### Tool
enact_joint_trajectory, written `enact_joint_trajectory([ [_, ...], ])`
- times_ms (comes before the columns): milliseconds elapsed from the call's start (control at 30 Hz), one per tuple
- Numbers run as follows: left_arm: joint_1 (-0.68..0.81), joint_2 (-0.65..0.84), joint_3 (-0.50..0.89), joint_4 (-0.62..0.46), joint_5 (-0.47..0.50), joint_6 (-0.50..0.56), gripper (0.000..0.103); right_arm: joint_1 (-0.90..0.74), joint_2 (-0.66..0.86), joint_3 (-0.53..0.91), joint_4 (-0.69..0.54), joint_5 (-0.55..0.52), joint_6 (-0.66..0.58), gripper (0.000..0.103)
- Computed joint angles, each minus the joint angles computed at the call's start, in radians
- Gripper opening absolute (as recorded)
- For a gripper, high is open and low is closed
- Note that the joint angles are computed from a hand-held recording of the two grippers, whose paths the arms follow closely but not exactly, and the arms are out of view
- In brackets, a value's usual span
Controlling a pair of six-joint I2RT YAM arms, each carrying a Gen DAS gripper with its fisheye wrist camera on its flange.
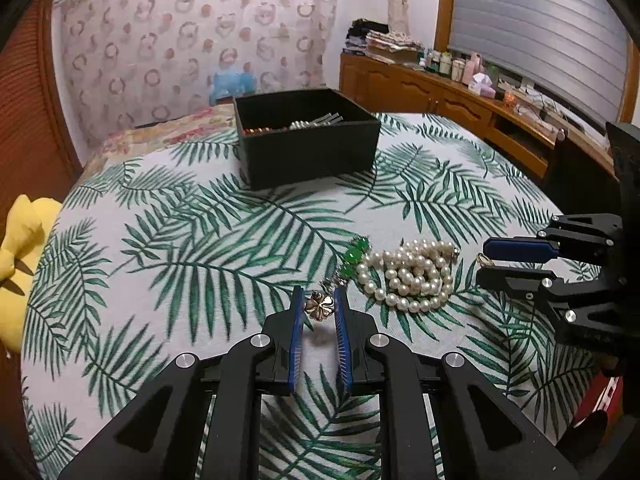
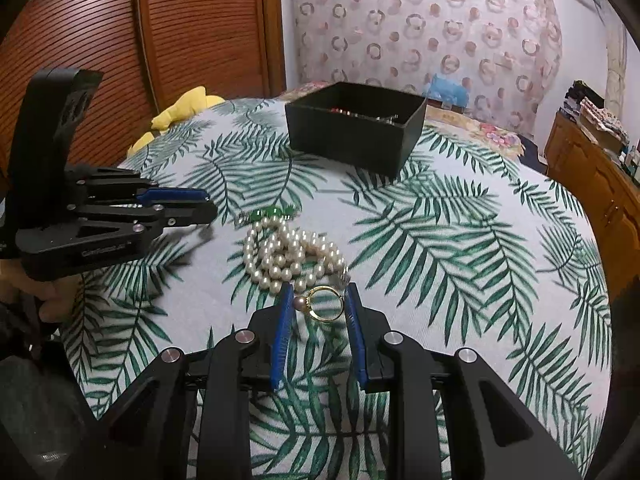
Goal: Organize jewelry
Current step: 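Carry the flower pendant in left tool while right tool carries the gold ring to box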
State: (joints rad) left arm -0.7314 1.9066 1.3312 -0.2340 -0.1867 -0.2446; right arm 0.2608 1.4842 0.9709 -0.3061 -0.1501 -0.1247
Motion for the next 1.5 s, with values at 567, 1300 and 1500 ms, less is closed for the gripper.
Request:
enact_joint_trajectory([
  [567,0.020,-0.060,0.010,0.004,-0.010,0.018,0.014,-0.024,0.048,0.151,-0.029,-0.001,-0.008,0.028],
  [1300,0.135,0.204,0.455,-0.123,0.015,0.108,0.014,-0.059,0.426,0.662,-0.028,0.006,-0.012,0.028],
  [1500,0.146,0.282,0.578,-0.168,0.021,0.108,0.014,-0.073,0.561,0.835,-0.082,-0.038,0.000,0.029],
])
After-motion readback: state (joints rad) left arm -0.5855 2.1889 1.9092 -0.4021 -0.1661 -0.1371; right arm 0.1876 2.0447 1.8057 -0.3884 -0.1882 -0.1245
